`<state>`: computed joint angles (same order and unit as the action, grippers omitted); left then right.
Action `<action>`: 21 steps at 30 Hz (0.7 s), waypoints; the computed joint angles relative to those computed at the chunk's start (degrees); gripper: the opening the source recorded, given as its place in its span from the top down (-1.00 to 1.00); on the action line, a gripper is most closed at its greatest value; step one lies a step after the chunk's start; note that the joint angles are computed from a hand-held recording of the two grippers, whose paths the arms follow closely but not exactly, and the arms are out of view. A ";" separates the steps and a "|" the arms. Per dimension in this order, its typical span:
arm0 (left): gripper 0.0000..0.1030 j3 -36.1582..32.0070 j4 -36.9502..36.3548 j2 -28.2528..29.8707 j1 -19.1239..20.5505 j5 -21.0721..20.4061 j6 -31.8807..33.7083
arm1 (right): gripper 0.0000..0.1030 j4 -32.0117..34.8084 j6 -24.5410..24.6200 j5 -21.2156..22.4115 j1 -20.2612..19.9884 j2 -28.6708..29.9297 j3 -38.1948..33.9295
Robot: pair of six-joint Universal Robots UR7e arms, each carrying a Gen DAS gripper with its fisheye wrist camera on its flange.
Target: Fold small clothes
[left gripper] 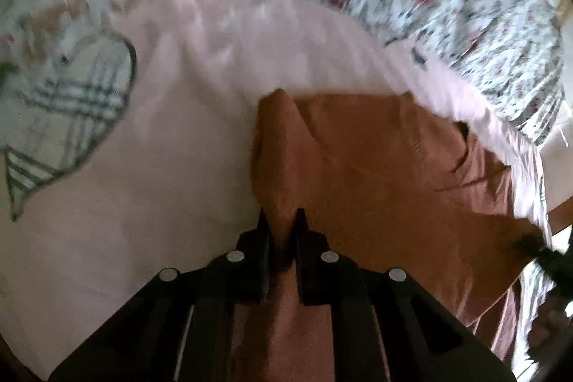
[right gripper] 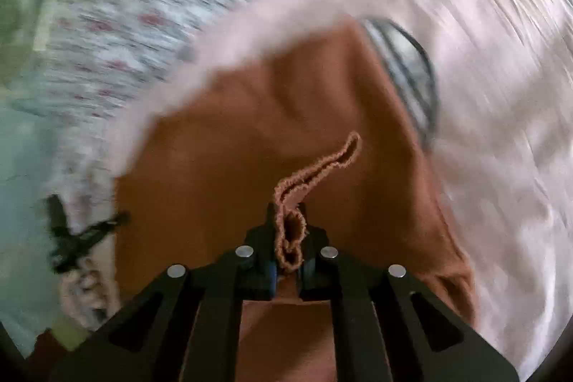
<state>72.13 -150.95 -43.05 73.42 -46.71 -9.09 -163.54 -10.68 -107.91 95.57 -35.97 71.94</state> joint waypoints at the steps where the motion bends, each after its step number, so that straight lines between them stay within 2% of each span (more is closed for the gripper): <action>1: 0.82 0.47 -0.62 -0.06 -0.01 0.62 0.80 | 0.84 -0.72 -1.94 0.34 0.31 0.15 -0.06; 2: 0.82 0.43 0.14 0.08 0.25 0.88 0.65 | 0.84 -0.65 -3.64 -0.30 0.52 0.53 -0.53; 4: 0.82 0.87 1.67 0.08 0.77 1.46 -0.74 | 0.84 2.19 -4.30 -7.01 0.85 2.69 -3.48; 5: 0.82 0.71 1.33 0.26 1.18 1.02 -0.92 | 0.84 3.50 -3.53 -9.68 0.52 3.62 -4.73; 8: 0.81 0.78 0.46 0.66 1.10 1.64 -0.97 | 0.84 5.91 -0.32 -13.10 -1.02 4.56 -6.14; 10: 0.79 1.31 0.52 0.48 0.91 2.54 -0.73 | 0.86 4.52 -1.27 -13.15 -1.26 4.14 -5.38; 12: 0.76 -0.13 2.47 1.07 0.90 2.59 -1.93 | 0.83 2.45 -4.67 -17.44 -0.32 4.77 -5.36; 14: 0.66 -0.55 5.21 0.78 0.46 4.47 -3.75 | 0.79 1.10 -5.37 -21.16 0.32 4.50 -4.72; 15: 0.62 0.28 5.71 0.10 0.19 5.14 -4.21 | 0.76 0.69 -4.22 -21.89 0.38 3.50 -3.50; 17: 0.56 2.99 7.35 -2.00 -0.75 6.49 -6.16 | 0.76 1.20 -1.38 -20.22 0.14 1.04 -1.17; 20: 0.51 9.82 6.41 -6.46 -2.29 5.73 -8.97 | 0.73 0.80 0.69 -18.07 0.28 -2.52 3.35; 21: 0.49 12.01 6.03 -7.79 -2.76 5.42 -9.78 | 0.65 0.92 0.97 -17.13 0.33 -3.42 4.69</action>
